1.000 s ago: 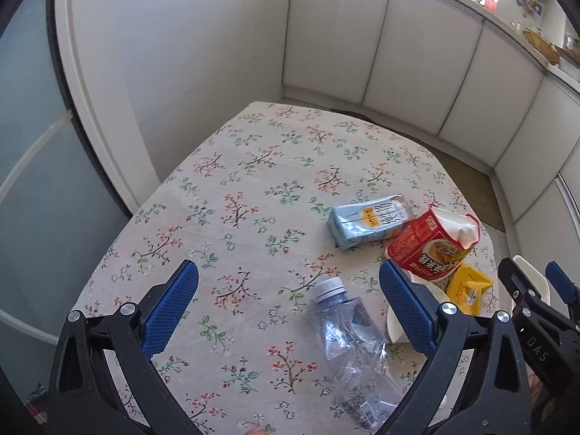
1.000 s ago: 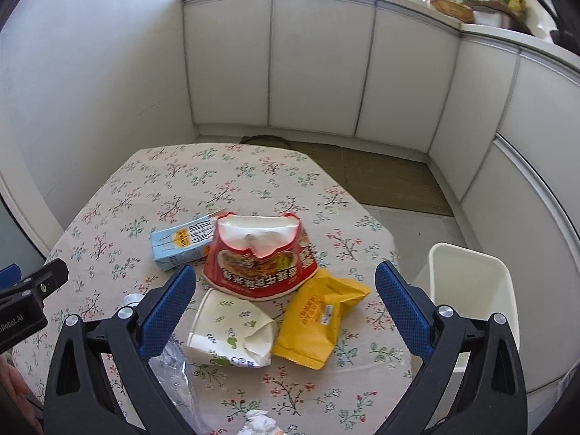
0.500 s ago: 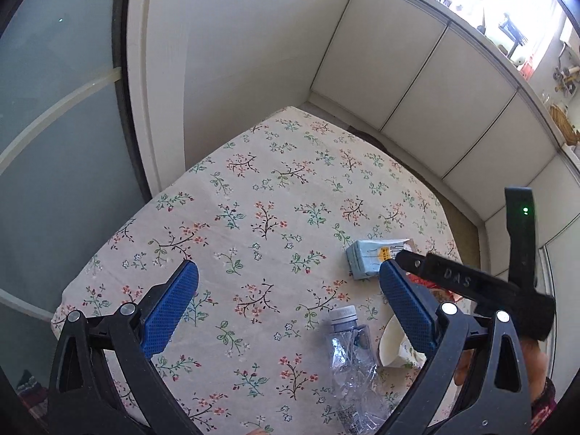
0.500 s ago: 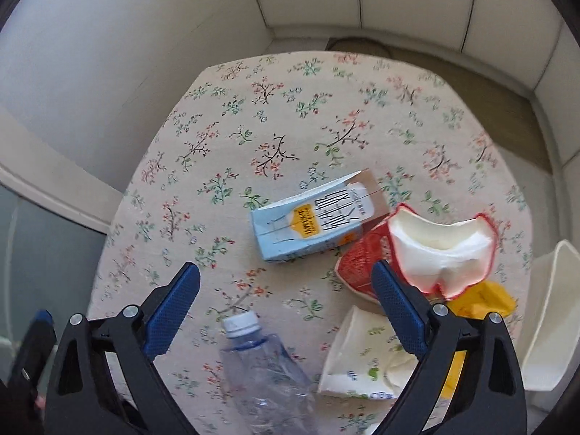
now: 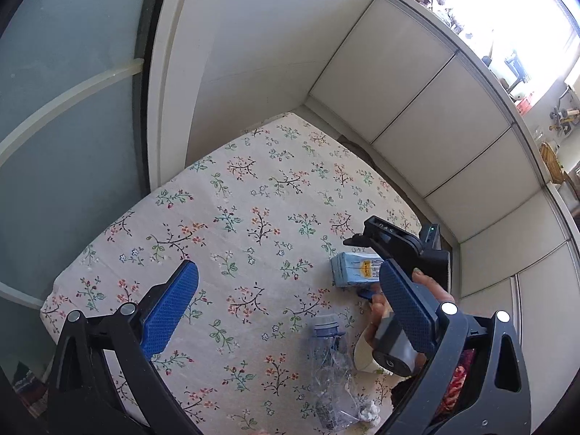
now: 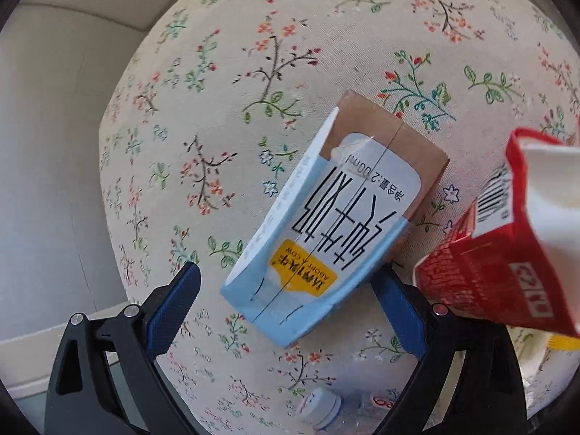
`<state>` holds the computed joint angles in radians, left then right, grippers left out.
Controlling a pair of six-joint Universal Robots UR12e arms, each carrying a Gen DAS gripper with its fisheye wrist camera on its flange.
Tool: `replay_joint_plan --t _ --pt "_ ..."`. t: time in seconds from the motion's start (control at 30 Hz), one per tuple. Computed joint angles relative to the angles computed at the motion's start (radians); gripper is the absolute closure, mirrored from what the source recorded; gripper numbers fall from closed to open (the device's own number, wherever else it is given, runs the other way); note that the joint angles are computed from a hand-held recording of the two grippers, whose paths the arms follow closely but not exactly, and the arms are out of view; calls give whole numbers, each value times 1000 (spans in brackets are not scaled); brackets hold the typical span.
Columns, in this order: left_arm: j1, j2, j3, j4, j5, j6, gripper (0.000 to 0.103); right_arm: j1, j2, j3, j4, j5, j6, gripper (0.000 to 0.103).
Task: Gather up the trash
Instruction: 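Grasp the light blue milk carton with the right tool, then grasp the white paper cup with the left tool while the right tool holds the carton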
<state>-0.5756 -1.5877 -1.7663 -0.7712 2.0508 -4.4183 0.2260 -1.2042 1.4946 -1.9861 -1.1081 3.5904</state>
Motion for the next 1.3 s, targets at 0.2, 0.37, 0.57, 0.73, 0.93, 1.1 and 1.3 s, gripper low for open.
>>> replay_joint_plan --t 0.2,0.37,0.57,0.73,0.93,1.1,1.3 --pt "11 -4 -2 7 -46 10 7 21 25 -40 -20 -84 15 16" --pt "9 -6 1 2 -35 3 7 30 26 -48 -29 -146 -42 42" --pt "10 -9 2 -13 -30 -9 7 16 -15 4 -104 -95 -135 48" --pt "11 -26 17 -16 -35 -5 7 -6 -74 45 -208 -51 -240 72" --pt "26 -80 53 9 -122 33 7 -76 -155 102 -294 26 -313 72" --pt "32 -101 70 15 -164 28 7 -134 -215 156 -312 65 -349 72" --pt "31 -149 106 -141 -309 42 7 -198 -298 266 -381 112 -429 72"
